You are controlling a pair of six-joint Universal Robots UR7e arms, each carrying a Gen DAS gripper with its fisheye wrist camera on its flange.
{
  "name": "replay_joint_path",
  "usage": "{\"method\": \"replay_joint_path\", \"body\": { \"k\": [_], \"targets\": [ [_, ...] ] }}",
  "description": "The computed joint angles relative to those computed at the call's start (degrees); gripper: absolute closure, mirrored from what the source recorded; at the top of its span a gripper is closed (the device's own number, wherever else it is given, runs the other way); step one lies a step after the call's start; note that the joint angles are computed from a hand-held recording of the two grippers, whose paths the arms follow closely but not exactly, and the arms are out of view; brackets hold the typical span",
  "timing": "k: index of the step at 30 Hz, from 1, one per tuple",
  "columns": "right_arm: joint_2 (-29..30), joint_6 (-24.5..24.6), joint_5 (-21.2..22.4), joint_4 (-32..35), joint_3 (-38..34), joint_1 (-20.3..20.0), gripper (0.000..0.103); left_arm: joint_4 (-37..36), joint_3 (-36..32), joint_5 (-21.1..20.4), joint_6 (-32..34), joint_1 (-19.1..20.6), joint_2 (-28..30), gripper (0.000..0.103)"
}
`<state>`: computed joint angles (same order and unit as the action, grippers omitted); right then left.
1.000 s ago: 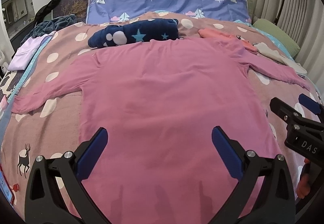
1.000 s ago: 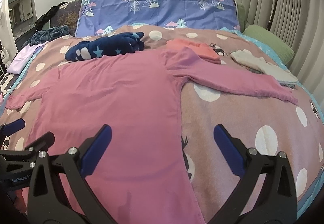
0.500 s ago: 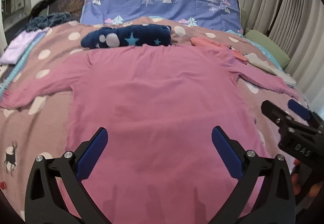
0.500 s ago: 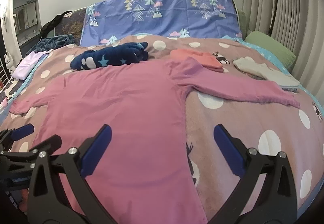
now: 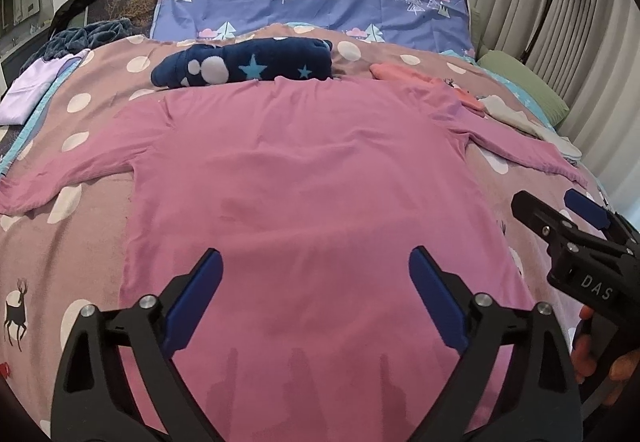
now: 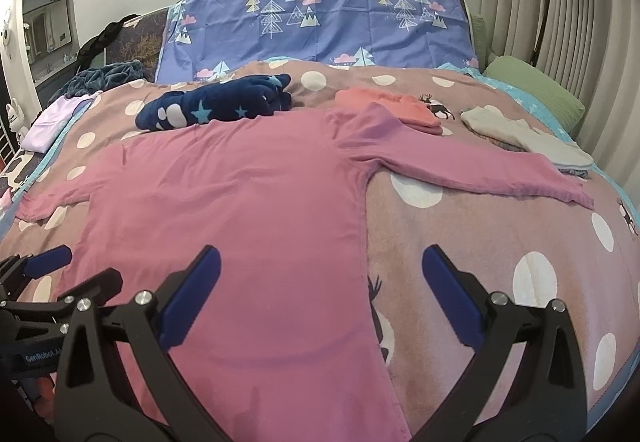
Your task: Fold small clothes
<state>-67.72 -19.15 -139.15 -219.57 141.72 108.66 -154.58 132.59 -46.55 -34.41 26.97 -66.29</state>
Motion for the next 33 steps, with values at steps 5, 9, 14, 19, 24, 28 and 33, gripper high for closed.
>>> {"method": "replay_joint_path", "body": {
  "k": [5,9,14,19,24,28,33],
  "targets": [
    [-0.45,0.63,0.95,1.86,-0.01,-0.75,0.002,-1.42,0.16,-1.91,1.26,1.06,-0.07,0.025],
    [-0.03,-0.50,1.89,1.53,-0.55,-1.33,0.007,-5.61,0.70,-5.43,4.02,3.19,-0.33,0.038],
    [0.33,-0.42,3.73,2.92,-1.96,-2.36,0.041,-10.34,1.66,-9.02,4.21,7.89,-2.73,0.054],
    [-0.59,1.70,5.70,9.09,-3.06,-4.00,0.089,-13.43,3.33,-6.28,-0.75,16.34,-10.36,0.070],
    [-0.33,0.67,7.04,9.53,-2.88,-5.90,0.090,-13.85,2.48,-0.66,-5.12,28.16,-17.46,0.072],
    [-0.49,0.26,8.44,10.32,-3.22,-7.13,0.090,-15.35,-0.51,2.38,-6.21,36.40,-19.09,0.072],
    [0.63,0.10,8.07,10.43,-4.42,-7.71,0.089,-19.89,-5.70,3.21,-6.77,43.72,-16.79,0.067]
  ]
}}
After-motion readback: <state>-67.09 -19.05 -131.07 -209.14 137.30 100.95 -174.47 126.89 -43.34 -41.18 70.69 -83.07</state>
